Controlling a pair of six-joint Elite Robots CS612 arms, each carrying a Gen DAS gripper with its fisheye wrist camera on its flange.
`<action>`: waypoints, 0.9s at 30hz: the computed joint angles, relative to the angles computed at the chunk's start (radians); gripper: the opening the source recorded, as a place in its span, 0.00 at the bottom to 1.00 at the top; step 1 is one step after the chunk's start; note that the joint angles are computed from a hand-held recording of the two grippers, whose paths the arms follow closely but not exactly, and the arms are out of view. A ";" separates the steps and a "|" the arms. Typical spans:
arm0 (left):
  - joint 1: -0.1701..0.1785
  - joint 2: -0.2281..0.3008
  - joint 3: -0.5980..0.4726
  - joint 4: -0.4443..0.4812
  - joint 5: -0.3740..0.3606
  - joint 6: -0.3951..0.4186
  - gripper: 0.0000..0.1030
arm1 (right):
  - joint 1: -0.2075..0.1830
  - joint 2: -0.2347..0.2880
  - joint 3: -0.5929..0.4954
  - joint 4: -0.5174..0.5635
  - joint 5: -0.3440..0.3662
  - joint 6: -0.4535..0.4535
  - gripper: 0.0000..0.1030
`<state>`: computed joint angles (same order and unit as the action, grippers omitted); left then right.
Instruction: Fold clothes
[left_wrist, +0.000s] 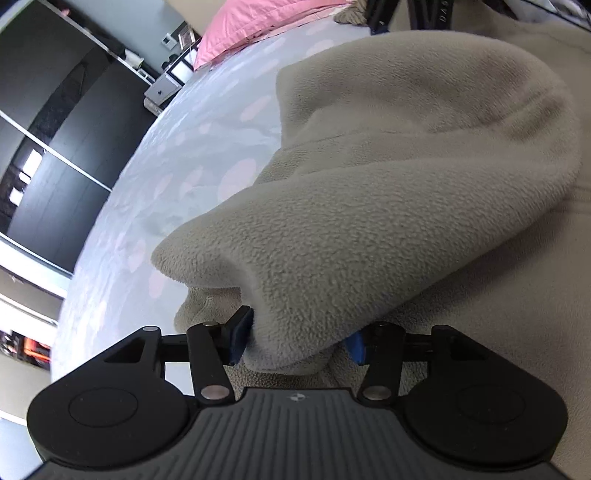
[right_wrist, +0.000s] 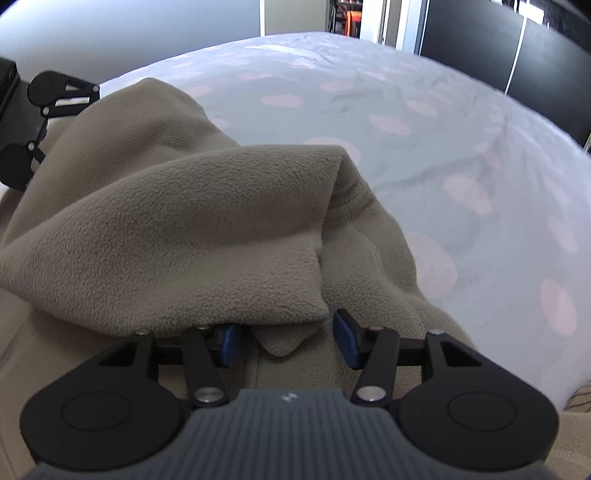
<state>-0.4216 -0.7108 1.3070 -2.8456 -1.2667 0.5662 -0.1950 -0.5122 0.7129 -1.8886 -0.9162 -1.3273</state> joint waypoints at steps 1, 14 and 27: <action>0.003 0.001 -0.008 0.017 -0.011 -0.016 0.49 | 0.000 0.010 -0.023 0.027 0.002 0.013 0.51; -0.033 0.013 0.051 -0.273 0.113 0.286 0.17 | -0.012 -0.127 0.412 -0.813 0.087 -0.519 0.27; -0.047 0.083 0.075 -0.426 0.143 0.702 0.14 | -0.038 -0.058 0.458 -1.067 0.196 -1.073 0.25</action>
<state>-0.4682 -0.6275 1.3820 -3.2715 -1.1233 1.2680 -0.2334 -0.5698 1.1710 -2.9552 -0.7202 -2.4004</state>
